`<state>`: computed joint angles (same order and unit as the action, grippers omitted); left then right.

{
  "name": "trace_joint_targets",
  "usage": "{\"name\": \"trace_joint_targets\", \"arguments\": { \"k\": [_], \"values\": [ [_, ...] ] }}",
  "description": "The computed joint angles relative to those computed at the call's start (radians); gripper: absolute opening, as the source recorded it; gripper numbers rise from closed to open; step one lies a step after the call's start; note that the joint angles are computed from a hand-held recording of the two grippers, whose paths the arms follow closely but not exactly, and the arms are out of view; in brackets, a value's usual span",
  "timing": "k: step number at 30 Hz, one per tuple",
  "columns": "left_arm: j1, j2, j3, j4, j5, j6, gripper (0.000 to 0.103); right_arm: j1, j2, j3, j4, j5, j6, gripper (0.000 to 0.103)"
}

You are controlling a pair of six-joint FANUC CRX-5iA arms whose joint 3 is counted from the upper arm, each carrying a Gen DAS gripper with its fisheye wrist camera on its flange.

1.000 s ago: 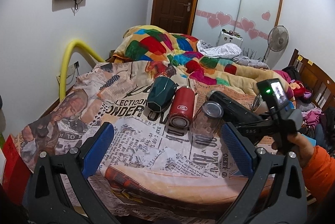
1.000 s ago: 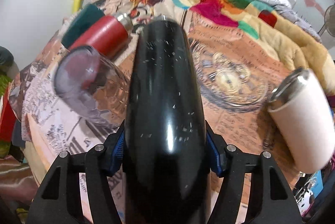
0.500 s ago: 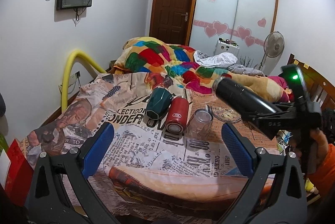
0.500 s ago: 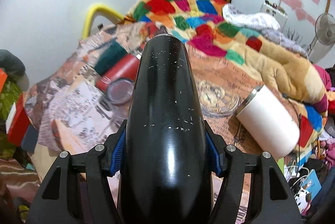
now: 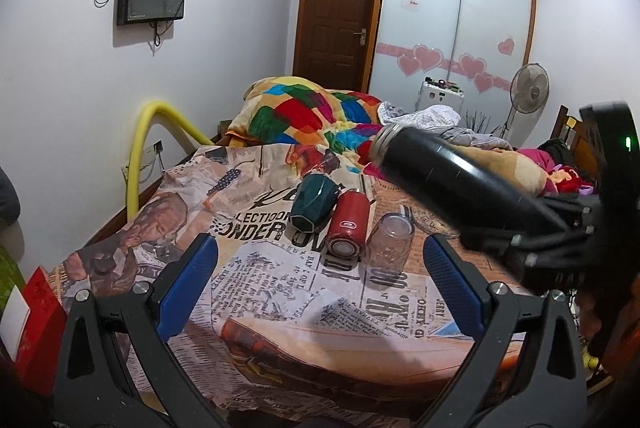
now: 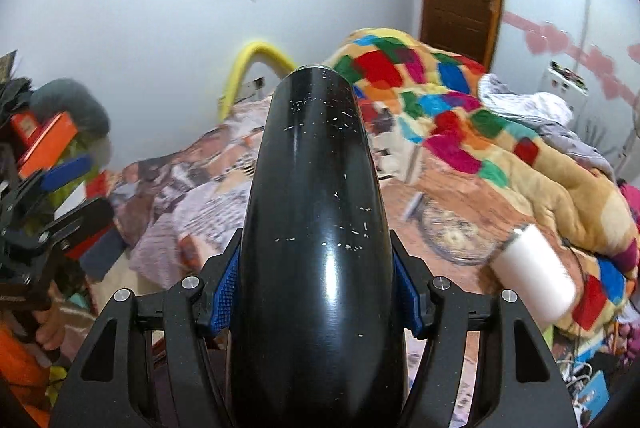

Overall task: Flip cup upright
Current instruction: 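Lift the black thermos off the bed with the right gripper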

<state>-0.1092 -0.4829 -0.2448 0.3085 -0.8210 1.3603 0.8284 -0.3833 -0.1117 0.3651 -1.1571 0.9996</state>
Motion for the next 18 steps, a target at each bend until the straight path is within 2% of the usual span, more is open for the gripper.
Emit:
{"name": "trace_joint_targets", "arguments": {
  "k": [11,18],
  "values": [
    [0.022,0.045,0.001,-0.028,-0.029,0.012,0.103,-0.076,0.123,-0.033,-0.224,0.035,0.176,0.061],
    [0.031,0.086,-0.003,-0.025,-0.057,0.015,0.103,-0.106,0.193,-0.045,-0.250,0.040,0.206,0.061]
  ]
}}
